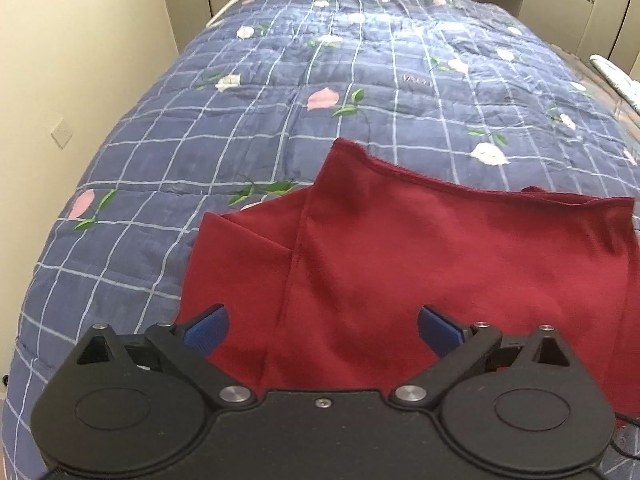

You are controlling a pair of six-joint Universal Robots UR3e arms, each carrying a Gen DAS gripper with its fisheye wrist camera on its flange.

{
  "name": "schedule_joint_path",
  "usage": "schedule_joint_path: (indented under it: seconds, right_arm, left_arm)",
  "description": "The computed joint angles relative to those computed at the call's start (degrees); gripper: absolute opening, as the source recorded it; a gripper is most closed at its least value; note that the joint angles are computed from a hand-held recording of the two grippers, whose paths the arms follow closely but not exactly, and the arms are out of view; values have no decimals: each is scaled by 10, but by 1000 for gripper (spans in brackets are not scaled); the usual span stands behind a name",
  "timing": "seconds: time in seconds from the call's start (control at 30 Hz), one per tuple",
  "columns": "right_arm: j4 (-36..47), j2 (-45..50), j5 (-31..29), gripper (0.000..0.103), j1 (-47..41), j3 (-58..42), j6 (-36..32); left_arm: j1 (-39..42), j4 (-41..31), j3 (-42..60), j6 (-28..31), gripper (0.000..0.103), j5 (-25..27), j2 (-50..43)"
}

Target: Fold small clothes

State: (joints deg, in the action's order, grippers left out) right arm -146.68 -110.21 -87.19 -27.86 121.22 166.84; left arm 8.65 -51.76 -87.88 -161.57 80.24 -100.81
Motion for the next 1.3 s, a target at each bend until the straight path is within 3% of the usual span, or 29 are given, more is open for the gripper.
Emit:
schedule_joint_path:
  seconds: [0.13, 0.33, 0.47, 0.63, 0.87, 1.17, 1.3]
  right_arm:
    - [123, -78, 9, 103, 3, -33, -3]
    - [323, -138, -27, 103, 69, -113, 15]
    - [390, -164, -48, 103, 124, -139, 50]
    - [392, -162, -84, 103, 202, -138, 87]
    - [402, -161, -70, 103, 227, -146, 109]
    - [399, -93, -97, 103, 297, -179, 146]
    - [378, -52, -109, 103, 323, -183, 162]
  left_arm:
    - [-10, -7, -41, -23, 102, -1, 63]
    - [-12, -40, -97, -57, 102, -15, 157]
    - [2, -69, -141, -72, 102, -27, 227]
    - [17, -83, -190, -53, 102, -10, 284]
    - [58, -110, -229, -39, 102, -1, 333]
    - [102, -163, -234, -23, 102, -12, 346]
    - [116, -149, -250, -7, 102, -15, 331]
